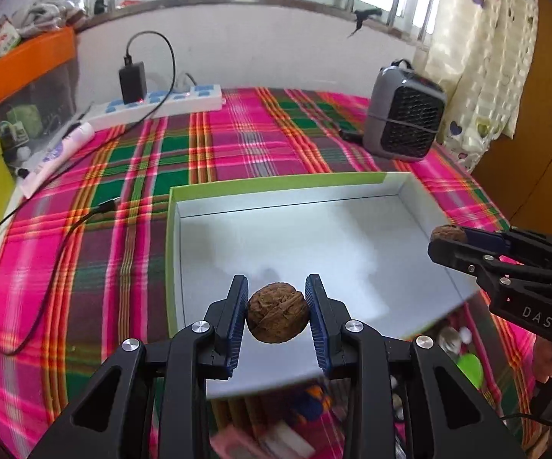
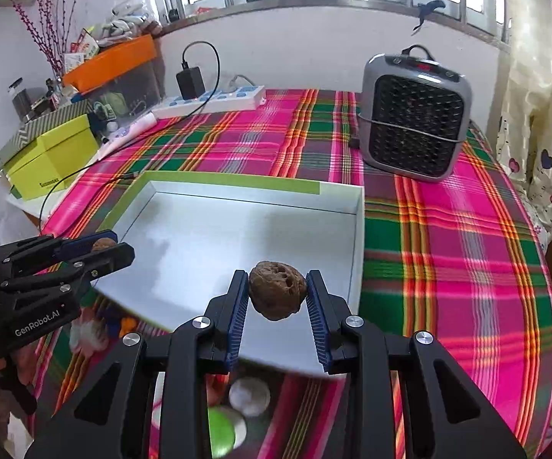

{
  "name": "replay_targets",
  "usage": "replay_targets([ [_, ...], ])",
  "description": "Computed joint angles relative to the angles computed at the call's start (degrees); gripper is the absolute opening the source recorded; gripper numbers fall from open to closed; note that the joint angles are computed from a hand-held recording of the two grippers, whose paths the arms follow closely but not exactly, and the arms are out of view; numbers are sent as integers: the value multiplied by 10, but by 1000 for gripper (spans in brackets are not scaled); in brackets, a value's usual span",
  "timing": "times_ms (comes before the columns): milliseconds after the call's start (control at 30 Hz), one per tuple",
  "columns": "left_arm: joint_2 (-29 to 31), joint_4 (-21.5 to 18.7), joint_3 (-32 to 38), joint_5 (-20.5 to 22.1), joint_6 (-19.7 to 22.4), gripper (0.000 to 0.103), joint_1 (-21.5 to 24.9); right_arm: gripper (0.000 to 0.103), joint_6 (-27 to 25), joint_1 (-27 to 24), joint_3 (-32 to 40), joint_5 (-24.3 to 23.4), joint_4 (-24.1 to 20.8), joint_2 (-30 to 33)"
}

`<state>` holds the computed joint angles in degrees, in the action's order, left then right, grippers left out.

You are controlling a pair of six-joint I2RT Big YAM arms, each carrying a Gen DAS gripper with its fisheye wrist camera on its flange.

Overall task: Organize objects
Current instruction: 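Carry both walnuts into the white box and open both tools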

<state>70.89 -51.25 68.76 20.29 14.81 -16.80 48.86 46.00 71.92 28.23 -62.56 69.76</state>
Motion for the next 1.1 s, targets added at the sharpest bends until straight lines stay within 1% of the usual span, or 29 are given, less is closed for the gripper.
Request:
replay_targets([
  [200, 42, 7, 34, -27, 0, 29, -18, 32, -23, -37, 5, -30, 11, 21],
  [333, 70, 4, 56, -42, -2, 29, -25, 32, -35, -52, 12, -34, 10, 35],
  [533, 96, 2, 72, -53, -3, 29, -34, 32, -48, -73, 15, -53, 14, 49],
  [633, 98, 11, 71, -64, 1, 29, -38, 32, -54, -76, 17, -51, 18, 53],
  [733, 99, 14, 71, -67, 5, 29, -40, 32, -61, -78, 21, -51, 18, 60],
  [833, 99, 17, 70, -77, 10, 29, -42, 32, -69, -74, 31, -39, 6, 71],
  [933, 100, 18, 71, -84, 12, 29, -44, 32, -74, -73, 33, -34, 5, 75],
  [1100, 102, 20, 73, -82, 7, 31, -43, 32, -78, -73, 33, -37, 9, 75],
])
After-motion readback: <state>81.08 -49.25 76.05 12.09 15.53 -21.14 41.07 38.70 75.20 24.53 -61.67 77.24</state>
